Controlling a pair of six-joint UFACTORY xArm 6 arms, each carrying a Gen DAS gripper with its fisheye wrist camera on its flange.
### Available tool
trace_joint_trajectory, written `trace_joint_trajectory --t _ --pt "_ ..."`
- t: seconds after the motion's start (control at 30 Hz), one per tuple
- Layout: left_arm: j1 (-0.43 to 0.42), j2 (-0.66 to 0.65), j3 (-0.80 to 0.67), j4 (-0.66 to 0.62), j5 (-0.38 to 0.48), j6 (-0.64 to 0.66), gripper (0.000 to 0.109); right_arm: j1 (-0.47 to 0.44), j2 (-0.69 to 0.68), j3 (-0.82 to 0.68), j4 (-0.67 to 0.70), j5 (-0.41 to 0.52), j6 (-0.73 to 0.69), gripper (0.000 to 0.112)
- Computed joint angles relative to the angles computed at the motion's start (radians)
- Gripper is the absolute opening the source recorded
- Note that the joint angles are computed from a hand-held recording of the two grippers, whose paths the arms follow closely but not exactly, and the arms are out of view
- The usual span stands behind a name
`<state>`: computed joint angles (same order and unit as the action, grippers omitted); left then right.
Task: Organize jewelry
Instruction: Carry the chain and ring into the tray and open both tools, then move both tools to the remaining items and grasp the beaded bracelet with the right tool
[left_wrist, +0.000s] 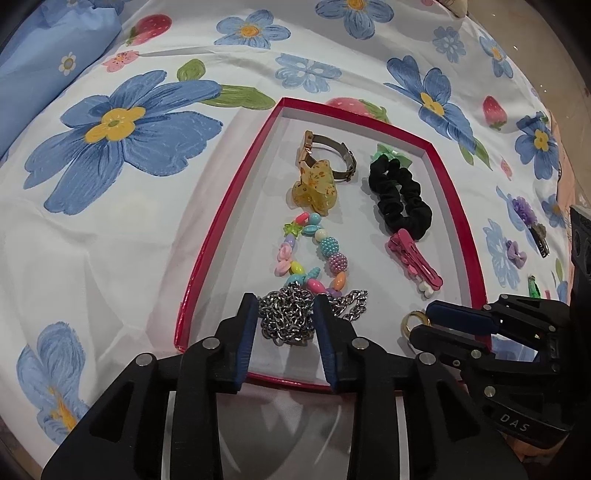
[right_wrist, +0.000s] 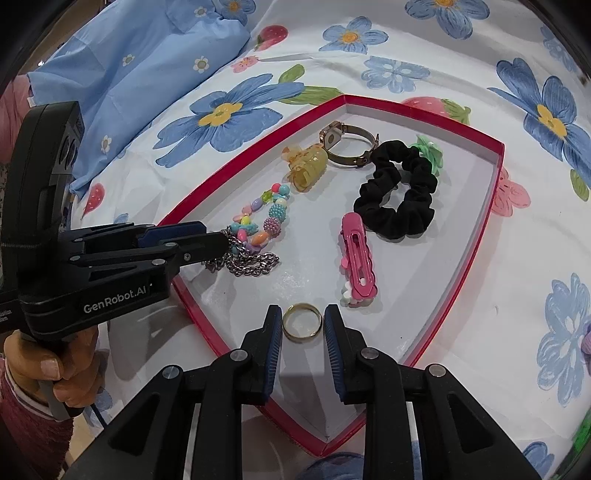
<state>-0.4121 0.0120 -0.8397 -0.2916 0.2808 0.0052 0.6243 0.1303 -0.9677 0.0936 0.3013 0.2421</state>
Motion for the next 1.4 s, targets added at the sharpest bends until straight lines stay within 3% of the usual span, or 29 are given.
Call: trace_joint_trajectory --t 0.17,0.37,0.57,0.73,0.83,1.03,1.4 --pt "0.002 -0.02 0.01 -0.023 0.002 0.008 0.03 0.005 -0.011 0.016 0.049 -0.021 -0.03 0.026" --pt "-0.007 -0.071 0.036 -0.047 -0.025 -0.004 0.038 0.014 -0.087 0.1 0.108 -0.107 -0.046 0.028" --pt "-0.044 -0.11 0.042 -0.057 -0.035 -0.015 0.043 -0.025 -0.251 0.267 -0.044 -0.196 0.159 0.031" --pt "-0.096 -0.121 0.032 -0.055 -0.03 -0.019 0.049 -0.106 -0.423 0.415 -0.293 -0.233 0.437 0.037" --pt "-0.134 -0.117 0.02 -0.055 -0.023 -0.017 0.049 -0.154 -0.52 0.489 -0.405 -0.227 0.561 0.038" --pt "-0.206 -0.091 -0.015 -0.045 -0.005 -0.024 0.049 -0.231 -0.708 0.627 -0.485 -0.184 0.666 0.039" --pt "-0.326 -0.007 -0.112 -0.017 0.03 -0.026 0.052 -0.34 -1.122 0.875 -0.409 -0.001 0.639 0.039"
